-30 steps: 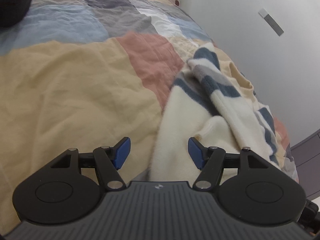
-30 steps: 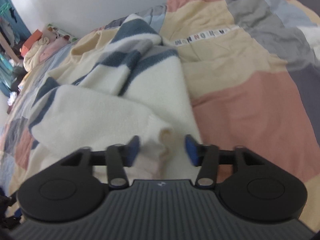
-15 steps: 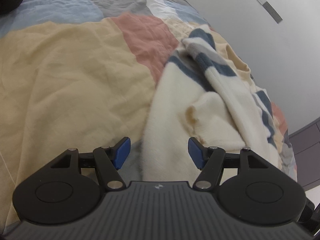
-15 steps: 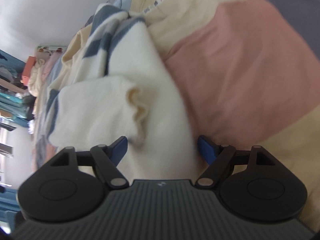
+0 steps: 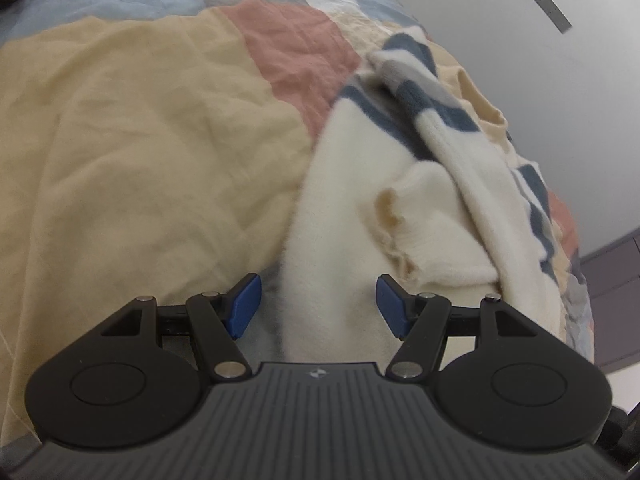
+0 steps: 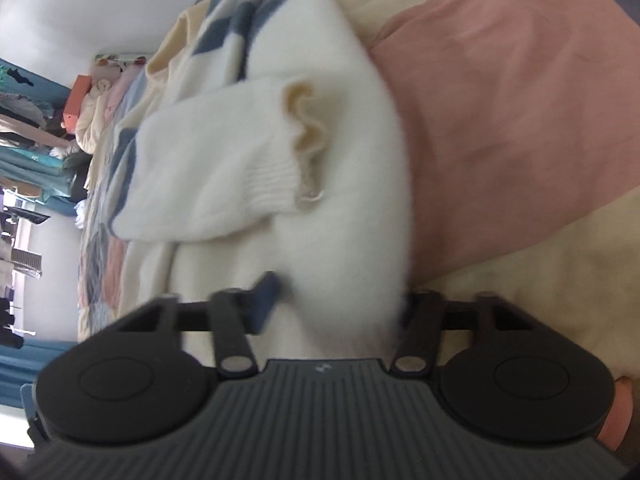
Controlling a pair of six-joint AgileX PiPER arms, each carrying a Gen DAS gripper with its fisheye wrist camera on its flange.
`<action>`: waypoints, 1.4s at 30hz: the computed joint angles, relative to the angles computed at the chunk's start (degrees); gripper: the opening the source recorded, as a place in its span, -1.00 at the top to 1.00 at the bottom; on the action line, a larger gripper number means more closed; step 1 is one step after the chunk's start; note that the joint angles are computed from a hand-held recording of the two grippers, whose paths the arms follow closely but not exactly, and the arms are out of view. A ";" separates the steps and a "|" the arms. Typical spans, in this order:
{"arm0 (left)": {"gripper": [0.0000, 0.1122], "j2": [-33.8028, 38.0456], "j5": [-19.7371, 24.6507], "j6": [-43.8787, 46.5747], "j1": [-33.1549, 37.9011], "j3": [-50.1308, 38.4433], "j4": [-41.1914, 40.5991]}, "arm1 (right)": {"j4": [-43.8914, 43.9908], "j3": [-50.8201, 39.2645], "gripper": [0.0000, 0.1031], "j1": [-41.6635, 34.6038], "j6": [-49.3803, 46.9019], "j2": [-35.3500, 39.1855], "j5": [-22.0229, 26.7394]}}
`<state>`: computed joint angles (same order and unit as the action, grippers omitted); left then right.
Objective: Fold large clothes
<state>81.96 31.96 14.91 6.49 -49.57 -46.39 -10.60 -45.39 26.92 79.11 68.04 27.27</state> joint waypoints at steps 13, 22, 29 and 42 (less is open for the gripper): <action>-0.15 0.86 4.32 8.28 -1.60 0.12 -6.01 | -9.41 2.77 0.58 0.84 7.22 -3.56 -5.70; 0.73 -1.39 4.10 18.77 0.96 1.76 -16.10 | -23.36 2.50 0.60 5.25 18.63 -3.84 -3.88; 0.80 -7.54 12.23 24.53 10.24 3.11 -26.20 | -35.66 2.26 0.69 11.76 28.71 -9.39 1.33; 0.80 -19.91 31.73 12.50 26.22 -12.92 -26.13 | -16.25 -15.16 0.72 10.97 -0.38 -18.89 4.63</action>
<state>62.05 63.69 27.41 32.71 -62.48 -72.52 -26.85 -60.55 37.89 78.73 49.15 31.90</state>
